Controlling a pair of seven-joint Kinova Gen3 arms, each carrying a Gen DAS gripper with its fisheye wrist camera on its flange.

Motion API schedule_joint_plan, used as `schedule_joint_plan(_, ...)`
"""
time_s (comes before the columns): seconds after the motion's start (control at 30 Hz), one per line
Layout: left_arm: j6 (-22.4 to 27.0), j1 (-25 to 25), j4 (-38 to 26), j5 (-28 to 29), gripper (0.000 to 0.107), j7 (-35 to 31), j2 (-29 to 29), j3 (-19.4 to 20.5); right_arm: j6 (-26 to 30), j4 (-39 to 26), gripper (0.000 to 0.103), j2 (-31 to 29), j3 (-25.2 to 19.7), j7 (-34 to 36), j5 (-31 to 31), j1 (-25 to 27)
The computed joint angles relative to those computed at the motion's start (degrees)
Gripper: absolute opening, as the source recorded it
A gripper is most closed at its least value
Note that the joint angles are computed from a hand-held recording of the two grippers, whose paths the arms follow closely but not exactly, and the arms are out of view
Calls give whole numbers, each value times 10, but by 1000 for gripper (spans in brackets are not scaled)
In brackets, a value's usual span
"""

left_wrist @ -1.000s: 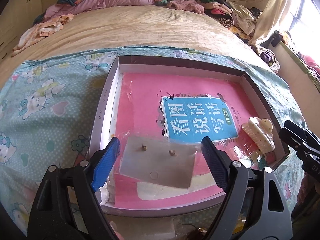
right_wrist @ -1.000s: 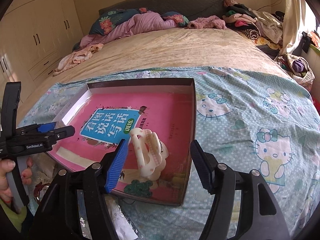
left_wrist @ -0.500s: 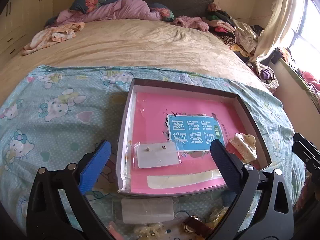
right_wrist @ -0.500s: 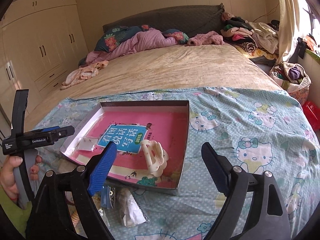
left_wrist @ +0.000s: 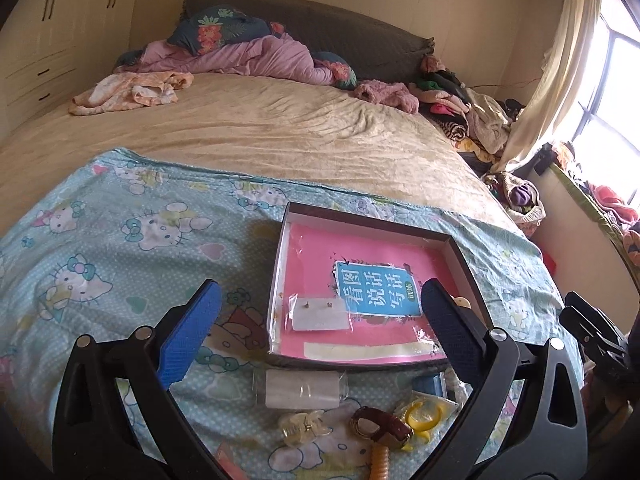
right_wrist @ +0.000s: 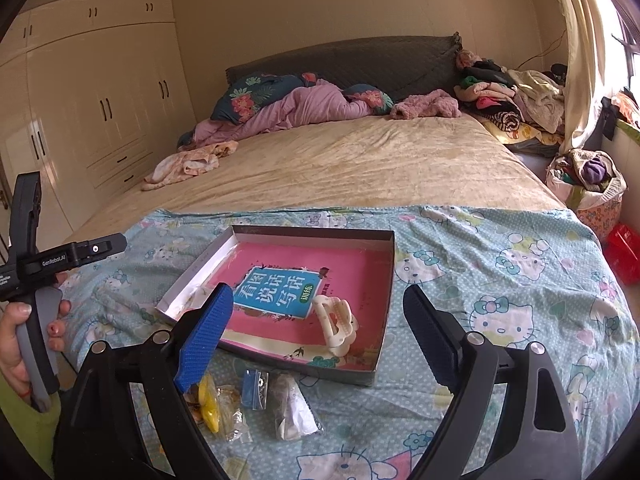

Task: Organize jewelry
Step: 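Withdraw both open tools from the box back toward the loose jewelry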

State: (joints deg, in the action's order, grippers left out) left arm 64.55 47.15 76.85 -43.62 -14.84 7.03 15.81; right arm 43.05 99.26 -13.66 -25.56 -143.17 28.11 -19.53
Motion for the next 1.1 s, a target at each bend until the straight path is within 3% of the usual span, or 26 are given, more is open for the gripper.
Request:
schedule_joint_plan(0.57,58,43,19,-37,93,31,-18,39,16,-5,86,-21,-28,20,-21,-8)
schedule_joint_plan(1.1,88,81,35,-29,93,42,-7,53,16,10,86,-27,-28,53,-73,-20)
